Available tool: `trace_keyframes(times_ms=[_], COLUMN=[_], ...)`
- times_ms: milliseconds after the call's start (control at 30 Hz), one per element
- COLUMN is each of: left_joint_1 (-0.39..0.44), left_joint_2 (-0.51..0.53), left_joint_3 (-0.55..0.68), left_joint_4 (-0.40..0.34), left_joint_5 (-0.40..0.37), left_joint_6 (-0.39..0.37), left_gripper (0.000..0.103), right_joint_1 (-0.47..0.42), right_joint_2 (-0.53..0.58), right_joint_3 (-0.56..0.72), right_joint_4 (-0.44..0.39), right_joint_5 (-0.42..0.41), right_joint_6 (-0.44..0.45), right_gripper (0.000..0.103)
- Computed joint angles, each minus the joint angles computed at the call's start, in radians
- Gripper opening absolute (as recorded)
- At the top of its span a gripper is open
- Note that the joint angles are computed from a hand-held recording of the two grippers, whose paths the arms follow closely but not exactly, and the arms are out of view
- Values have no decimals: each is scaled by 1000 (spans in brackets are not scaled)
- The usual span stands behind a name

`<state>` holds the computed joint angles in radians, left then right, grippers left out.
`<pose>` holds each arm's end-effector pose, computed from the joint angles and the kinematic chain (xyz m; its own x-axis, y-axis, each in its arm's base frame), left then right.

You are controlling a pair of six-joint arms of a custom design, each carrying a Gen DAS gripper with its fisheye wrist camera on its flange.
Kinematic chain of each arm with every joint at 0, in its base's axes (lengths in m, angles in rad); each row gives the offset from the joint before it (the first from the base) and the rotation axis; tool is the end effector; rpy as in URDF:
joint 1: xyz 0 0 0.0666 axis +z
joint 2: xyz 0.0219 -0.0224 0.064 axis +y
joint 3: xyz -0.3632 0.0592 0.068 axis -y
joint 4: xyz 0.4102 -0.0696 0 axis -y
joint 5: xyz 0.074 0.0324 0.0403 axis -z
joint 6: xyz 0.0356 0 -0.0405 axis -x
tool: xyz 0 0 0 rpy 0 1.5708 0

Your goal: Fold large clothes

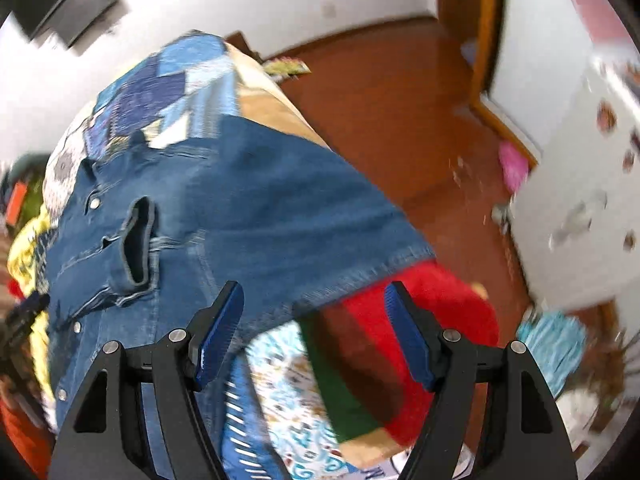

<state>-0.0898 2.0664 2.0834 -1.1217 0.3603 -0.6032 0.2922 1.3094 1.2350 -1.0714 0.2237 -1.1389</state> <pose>0.7086 -0.0768 0.3288 -0.5956 0.5866 -0.5488 0.7038 0.7104 -0.0044 0.4309 0.1209 0.3694 -0.5407 0.7621 -0.3561 0.7114 0.6402 0.2899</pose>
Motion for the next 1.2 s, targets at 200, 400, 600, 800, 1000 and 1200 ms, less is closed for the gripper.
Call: trace_keyframes(times_ms=[200, 400, 600, 800, 1000, 1200], left_joint_1=[-15, -5, 4, 9, 17, 35], left_joint_2=[8, 18, 50, 24, -27, -65], left_joint_3=[-18, -5, 40, 7, -61, -105], left_joint_4=[-13, -17, -58, -37, 13, 53], left_joint_5=[-19, -26, -23, -20, -13, -2], left_joint_6=[-6, 0, 37, 19, -11, -36], left_gripper=[80, 80, 80, 80, 80, 80], right_joint_1=[-49, -76, -80, -43, -22, 22], right_joint_2=[-7, 34, 60, 116, 126, 128], right_joint_3=[-87, -105, -99, -14, 47, 128], right_joint_4=[156, 263, 294, 186, 122, 102], right_joint_5=[-137, -182, -110, 61, 172, 296], right_joint_6=[-67, -89, -85, -62, -47, 25], right_gripper=[70, 73, 70, 46, 13, 10])
